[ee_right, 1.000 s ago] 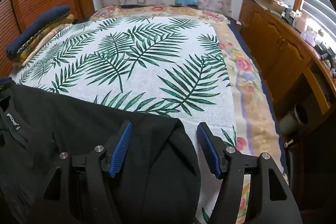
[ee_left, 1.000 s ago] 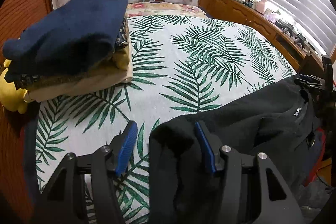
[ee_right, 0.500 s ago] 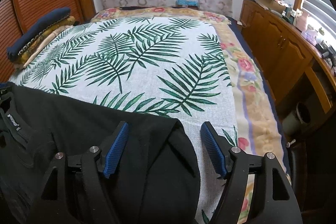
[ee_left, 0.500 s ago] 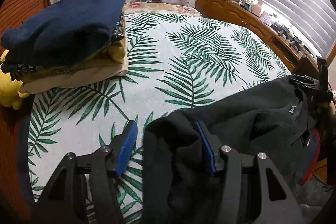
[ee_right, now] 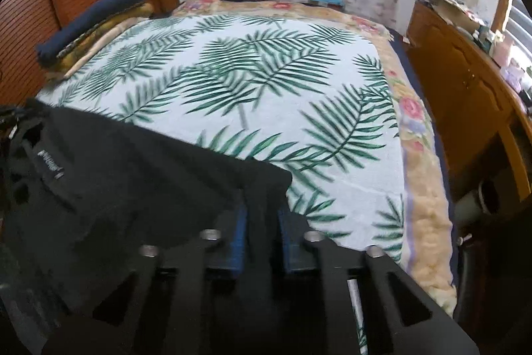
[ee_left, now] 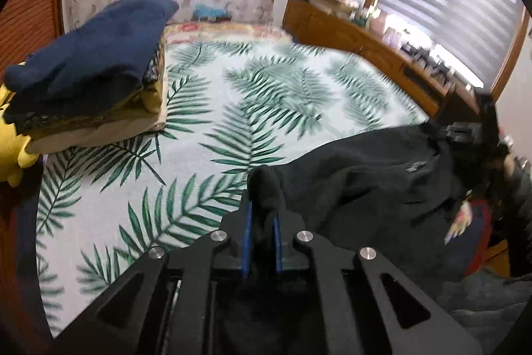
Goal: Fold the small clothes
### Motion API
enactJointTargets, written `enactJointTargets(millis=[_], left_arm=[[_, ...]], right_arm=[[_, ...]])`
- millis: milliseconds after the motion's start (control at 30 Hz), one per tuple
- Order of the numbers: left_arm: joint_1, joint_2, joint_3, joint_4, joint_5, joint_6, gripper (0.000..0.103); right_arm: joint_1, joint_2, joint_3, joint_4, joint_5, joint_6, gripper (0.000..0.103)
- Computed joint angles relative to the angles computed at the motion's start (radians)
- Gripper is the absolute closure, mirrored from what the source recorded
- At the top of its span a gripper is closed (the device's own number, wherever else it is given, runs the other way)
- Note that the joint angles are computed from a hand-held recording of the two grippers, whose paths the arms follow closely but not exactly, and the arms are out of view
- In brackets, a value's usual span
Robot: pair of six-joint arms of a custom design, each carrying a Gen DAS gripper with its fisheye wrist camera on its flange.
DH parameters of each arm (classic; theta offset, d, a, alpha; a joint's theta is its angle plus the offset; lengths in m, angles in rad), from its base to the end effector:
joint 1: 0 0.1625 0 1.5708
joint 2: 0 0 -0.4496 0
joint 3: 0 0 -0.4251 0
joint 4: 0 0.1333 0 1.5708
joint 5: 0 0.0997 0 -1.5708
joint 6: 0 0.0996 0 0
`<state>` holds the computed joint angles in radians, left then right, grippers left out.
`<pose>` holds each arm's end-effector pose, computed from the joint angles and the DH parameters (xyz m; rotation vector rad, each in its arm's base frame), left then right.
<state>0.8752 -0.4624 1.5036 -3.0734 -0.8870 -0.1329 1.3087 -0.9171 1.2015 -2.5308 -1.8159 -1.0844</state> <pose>-0.3241 -0.6944 -0.0285 0.5027 2.5063 -0.9126 -0.1070 -0.8199 0.3871 0.8970 -2.3270 0.4929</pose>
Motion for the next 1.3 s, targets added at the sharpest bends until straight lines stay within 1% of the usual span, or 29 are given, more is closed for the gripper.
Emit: enactJointTargets(millis=[100, 133, 167, 233, 267, 333, 433, 500, 533, 600, 667, 733, 833, 900, 1000, 1100, 1167, 1300], left_arm=[[-0.039, -0.02, 0.06, -0.115, 0.008, 0.022, 0.097], [-0.051, -0.029, 0.075, -0.142, 0.008, 0.03, 0.097], [-0.062, -0.041, 0.087, -0.15, 0.012, 0.027, 0.097], [-0.076, -0.057, 0.097, -0.168, 0.027, 0.026, 0.097], [-0.086, -0.065, 0.104, -0.184, 0.031, 0.041, 0.097], [-0.107, -0.077, 0.109, -0.214, 0.038, 0.06, 0.097], [-0.147, -0.097, 0.122, -0.265, 0.032, 0.095, 0.097], [-0.173, -0.107, 0.12, -0.252, 0.046, 0.091, 0.097], [-0.187, -0.111, 0.118, -0.253, 0.052, 0.087, 0.097], [-0.214, -0.12, 0.123, -0.283, 0.056, 0.102, 0.097], [-0.241, -0.128, 0.122, -0.316, 0.075, 0.133, 0.097], [-0.259, -0.14, 0.117, -0.339, 0.072, 0.158, 0.097], [-0.291, -0.152, 0.099, -0.364, 0.094, 0.219, 0.097], [-0.31, -0.159, 0.079, -0.371, 0.113, 0.267, 0.097], [-0.319, -0.17, 0.039, -0.358, 0.117, 0.302, 0.097], [-0.327, -0.177, -0.008, -0.342, 0.124, 0.346, 0.097], [-0.333, -0.172, -0.045, -0.365, 0.138, 0.411, 0.097], [-0.337, -0.168, -0.096, -0.392, 0.143, 0.479, 0.097]], right_arm=[[-0.011, -0.069, 0.1, -0.046, 0.058, -0.02, 0.093], [-0.017, -0.102, 0.139, -0.058, 0.093, -0.019, 0.094], [-0.021, -0.128, 0.167, -0.073, 0.119, -0.013, 0.094], [-0.025, -0.173, 0.203, -0.083, 0.165, 0.032, 0.094], [-0.028, -0.206, 0.231, -0.092, 0.204, 0.043, 0.094], [-0.024, -0.274, 0.294, -0.136, 0.265, 0.032, 0.094], [-0.013, -0.347, 0.349, -0.163, 0.318, 0.017, 0.094], [-0.007, -0.383, 0.375, -0.182, 0.345, 0.011, 0.094], [-0.002, -0.399, 0.389, -0.213, 0.355, 0.024, 0.094], [0.004, -0.423, 0.397, -0.216, 0.369, 0.035, 0.095], [0.004, -0.452, 0.407, -0.207, 0.401, 0.037, 0.095], [0.006, -0.482, 0.417, -0.217, 0.438, 0.054, 0.095], [0.017, -0.517, 0.419, -0.198, 0.47, 0.062, 0.095], [0.036, -0.55, 0.425, -0.184, 0.492, 0.049, 0.095], [0.071, -0.583, 0.422, -0.178, 0.504, 0.029, 0.095], [0.134, -0.592, 0.4, -0.21, 0.461, 0.013, 0.095], [0.169, -0.597, 0.389, -0.232, 0.458, -0.029, 0.095], [0.212, -0.579, 0.348, -0.278, 0.456, -0.051, 0.095]])
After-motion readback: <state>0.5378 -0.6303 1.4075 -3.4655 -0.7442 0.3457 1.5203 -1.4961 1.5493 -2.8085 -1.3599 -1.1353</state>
